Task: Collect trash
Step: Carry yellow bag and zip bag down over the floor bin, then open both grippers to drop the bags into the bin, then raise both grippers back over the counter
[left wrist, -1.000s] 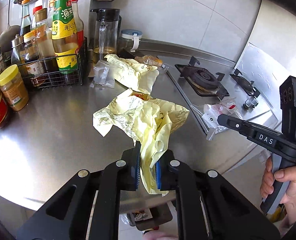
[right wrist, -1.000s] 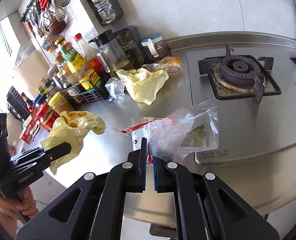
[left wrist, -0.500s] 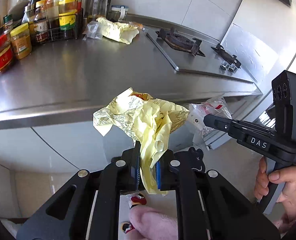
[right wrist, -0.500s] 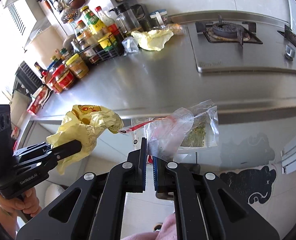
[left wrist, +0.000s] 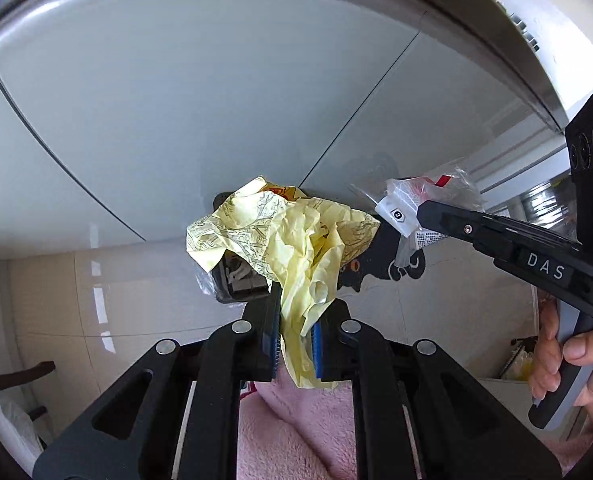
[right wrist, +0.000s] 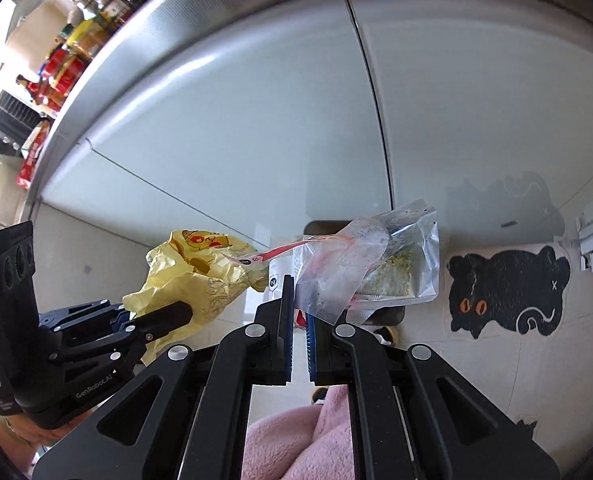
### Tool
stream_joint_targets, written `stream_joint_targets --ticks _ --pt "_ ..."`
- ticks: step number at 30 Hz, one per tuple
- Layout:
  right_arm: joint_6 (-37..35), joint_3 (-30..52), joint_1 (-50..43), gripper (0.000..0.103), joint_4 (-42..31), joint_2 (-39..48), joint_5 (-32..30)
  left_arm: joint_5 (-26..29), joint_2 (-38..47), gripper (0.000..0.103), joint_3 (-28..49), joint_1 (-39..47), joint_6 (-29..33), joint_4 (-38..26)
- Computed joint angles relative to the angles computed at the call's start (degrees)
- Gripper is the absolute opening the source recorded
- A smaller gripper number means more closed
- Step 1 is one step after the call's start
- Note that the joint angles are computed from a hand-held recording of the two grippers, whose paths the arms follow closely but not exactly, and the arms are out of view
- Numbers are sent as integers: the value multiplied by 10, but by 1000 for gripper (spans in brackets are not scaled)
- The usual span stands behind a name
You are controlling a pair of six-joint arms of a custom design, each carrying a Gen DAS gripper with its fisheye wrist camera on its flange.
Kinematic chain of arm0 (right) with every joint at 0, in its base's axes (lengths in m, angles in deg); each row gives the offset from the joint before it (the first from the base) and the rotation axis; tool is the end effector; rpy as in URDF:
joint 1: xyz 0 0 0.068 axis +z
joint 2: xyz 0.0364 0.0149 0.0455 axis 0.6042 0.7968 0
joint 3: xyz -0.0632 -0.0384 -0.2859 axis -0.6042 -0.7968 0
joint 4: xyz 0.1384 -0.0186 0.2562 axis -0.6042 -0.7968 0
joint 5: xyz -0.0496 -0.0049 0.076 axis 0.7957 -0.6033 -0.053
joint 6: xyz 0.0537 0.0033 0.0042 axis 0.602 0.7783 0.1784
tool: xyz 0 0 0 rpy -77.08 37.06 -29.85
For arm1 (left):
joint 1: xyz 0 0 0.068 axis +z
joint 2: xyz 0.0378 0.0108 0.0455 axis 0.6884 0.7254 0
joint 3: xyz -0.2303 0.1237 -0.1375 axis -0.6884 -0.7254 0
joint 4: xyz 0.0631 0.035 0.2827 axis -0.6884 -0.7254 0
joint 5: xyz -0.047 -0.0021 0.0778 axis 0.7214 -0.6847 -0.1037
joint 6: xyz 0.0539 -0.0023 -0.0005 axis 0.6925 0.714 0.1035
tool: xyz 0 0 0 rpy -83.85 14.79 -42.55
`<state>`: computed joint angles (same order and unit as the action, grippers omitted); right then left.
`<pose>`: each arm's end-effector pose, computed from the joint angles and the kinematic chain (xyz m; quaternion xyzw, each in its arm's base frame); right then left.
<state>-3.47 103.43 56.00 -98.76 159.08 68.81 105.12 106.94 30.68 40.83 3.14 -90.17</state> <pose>0.2488 0.0920 0.3339 0.0869 0.9726 0.1667 0.1370 0.2551 -0.0248 0.3346 0.1375 0.9713 -0.1767 0.0800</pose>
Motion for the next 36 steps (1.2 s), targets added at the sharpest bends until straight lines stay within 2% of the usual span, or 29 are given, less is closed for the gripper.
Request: stream_joint_targets --ticks 7,17,20,21,24,25,26,28,32,36 --pt "23 -104 -33 7 117 58 -12 -34 50 11 -109 -45 -32 129" --pt "53 -139 -62 10 215 153 -40 -33 157 13 -143 -69 -75 234" --pt "65 -139 -68 10 228 162 -52 -34 173 19 -135 -73 -85 241" --pt "66 -133 -69 11 228 168 -55 -31 179 27 -131 -71 -84 241" --pt "68 -131 -75 12 235 177 -74 -25 185 40 -125 -68 -82 240" --pt "70 -132 -77 20 237 178 -80 -22 186 42 -125 -65 -79 238" --pt "74 -131 -77 43 240 178 -85 -21 188 47 -123 -62 -77 236" --pt "79 -129 -71 68 242 169 -73 -18 186 52 -122 -60 -77 232" --pt "73 -113 -72 68 220 166 -70 -20 174 66 -119 -57 -74 217" --pt "75 -89 -77 77 181 143 -59 -16 142 75 -102 -51 -67 185"
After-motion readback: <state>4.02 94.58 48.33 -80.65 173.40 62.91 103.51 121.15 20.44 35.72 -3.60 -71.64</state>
